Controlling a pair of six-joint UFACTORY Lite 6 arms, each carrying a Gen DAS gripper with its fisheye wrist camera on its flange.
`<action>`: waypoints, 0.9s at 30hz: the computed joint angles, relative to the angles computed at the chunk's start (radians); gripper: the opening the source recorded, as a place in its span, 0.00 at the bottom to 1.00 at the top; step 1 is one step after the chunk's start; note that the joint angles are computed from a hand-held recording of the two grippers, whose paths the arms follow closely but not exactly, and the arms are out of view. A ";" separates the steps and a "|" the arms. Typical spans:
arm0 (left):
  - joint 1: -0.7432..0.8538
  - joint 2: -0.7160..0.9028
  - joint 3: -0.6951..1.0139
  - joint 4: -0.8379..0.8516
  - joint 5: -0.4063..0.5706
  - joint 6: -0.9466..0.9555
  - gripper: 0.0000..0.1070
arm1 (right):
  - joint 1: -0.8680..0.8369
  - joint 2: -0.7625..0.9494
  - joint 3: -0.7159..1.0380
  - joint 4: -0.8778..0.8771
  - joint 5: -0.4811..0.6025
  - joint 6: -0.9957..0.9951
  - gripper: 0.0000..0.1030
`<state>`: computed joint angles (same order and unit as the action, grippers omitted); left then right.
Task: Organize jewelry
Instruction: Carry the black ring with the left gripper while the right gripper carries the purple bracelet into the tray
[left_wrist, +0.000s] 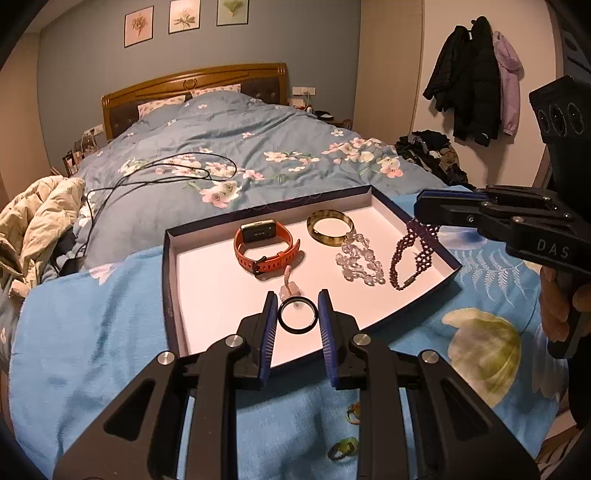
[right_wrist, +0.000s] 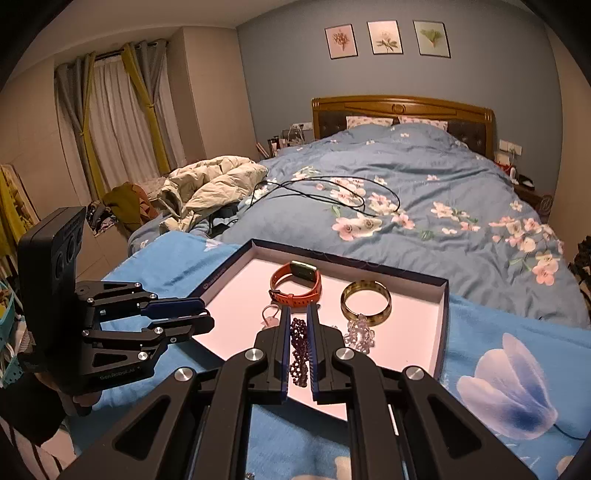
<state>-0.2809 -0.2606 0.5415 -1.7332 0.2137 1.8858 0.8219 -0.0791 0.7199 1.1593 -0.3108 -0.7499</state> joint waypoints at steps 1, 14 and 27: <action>-0.001 0.022 0.011 -0.023 -0.001 0.019 0.21 | -0.014 0.011 0.005 -0.042 0.014 0.041 0.07; -0.028 0.310 0.169 -0.174 0.007 0.144 0.21 | -0.150 0.224 0.116 -0.628 0.110 0.603 0.07; -0.065 0.471 0.276 -0.238 -0.027 0.185 0.21 | -0.199 0.314 0.172 -0.653 0.118 0.634 0.07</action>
